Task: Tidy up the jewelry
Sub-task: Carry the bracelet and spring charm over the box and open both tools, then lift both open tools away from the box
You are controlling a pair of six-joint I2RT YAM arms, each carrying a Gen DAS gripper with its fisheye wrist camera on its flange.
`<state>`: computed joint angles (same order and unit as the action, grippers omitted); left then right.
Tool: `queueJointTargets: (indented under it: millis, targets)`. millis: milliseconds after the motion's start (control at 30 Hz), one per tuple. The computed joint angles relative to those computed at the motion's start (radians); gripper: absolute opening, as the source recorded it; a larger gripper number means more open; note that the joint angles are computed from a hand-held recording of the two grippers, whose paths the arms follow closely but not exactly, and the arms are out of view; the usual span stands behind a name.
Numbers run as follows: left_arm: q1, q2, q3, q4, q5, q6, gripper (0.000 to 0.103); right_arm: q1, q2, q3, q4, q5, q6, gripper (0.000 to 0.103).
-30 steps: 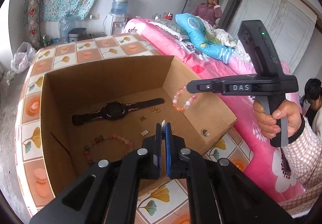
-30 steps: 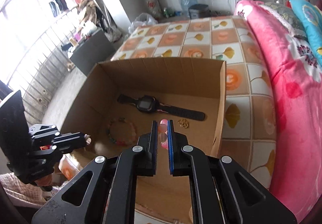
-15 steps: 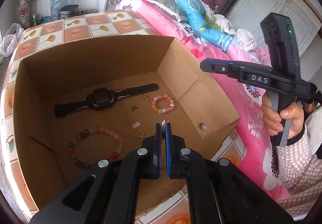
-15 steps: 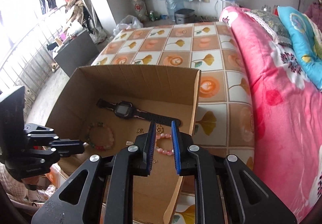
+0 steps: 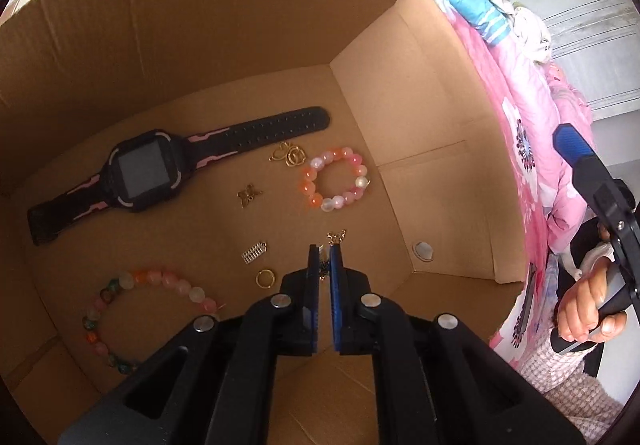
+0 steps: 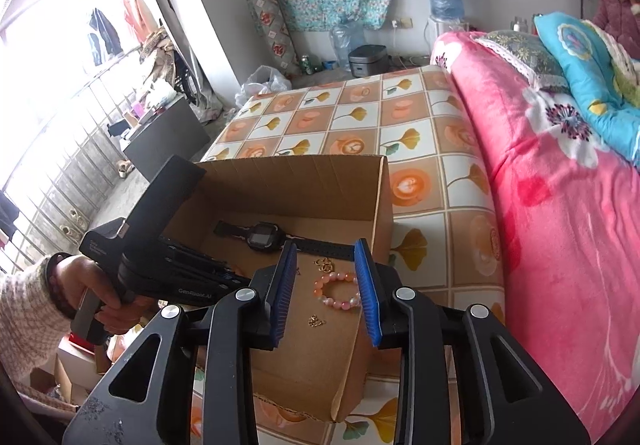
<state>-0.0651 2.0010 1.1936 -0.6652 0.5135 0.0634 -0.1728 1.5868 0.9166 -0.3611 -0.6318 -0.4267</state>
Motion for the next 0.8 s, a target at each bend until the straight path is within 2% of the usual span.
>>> queueJointTargets:
  millis: [133, 267, 400, 433, 467, 533, 567, 633, 733, 800]
  targets:
    - [0.004, -0.031, -0.035, 0.039, 0.021, -0.023, 0.025, -0.029, -0.003, -0.003, -0.010, -0.018, -0.001, 0.031]
    - [0.016, -0.104, -0.099, 0.072, 0.035, -0.033, 0.027, -0.052, -0.023, -0.019, -0.020, -0.028, -0.004, 0.033]
    - [0.061, -0.323, -0.246, 0.137, 0.043, -0.031, 0.030, -0.079, -0.050, -0.052, -0.012, -0.032, 0.008, 0.043]
    - [0.084, -0.407, -0.295, 0.151, 0.047, -0.027, 0.039, -0.087, -0.052, -0.062, -0.006, -0.030, 0.015, 0.048]
    - [0.111, -0.493, -0.345, 0.164, 0.046, -0.024, 0.044, -0.096, -0.048, -0.067, -0.004, -0.028, 0.021, 0.049]
    - [0.177, -0.674, -0.444, 0.183, 0.024, -0.020, 0.062, -0.109, -0.017, -0.065, -0.016, -0.034, 0.025, 0.052]
    - [0.211, -0.756, -0.486, 0.185, 0.012, -0.014, 0.065, -0.114, 0.006, -0.061, -0.022, -0.036, 0.029, 0.052]
    - [0.299, -0.905, -0.562, 0.175, -0.014, -0.006, 0.078, -0.114, 0.061, -0.048, -0.036, -0.026, 0.040, 0.054]
    - [0.434, -1.025, -0.654, 0.180, -0.015, -0.007, 0.085, -0.101, 0.147, -0.026, -0.057, -0.025, 0.051, 0.054]
    - [0.512, -0.979, -0.669, 0.172, -0.009, 0.029, 0.086, -0.083, 0.210, 0.001, -0.086, -0.023, 0.051, 0.054]
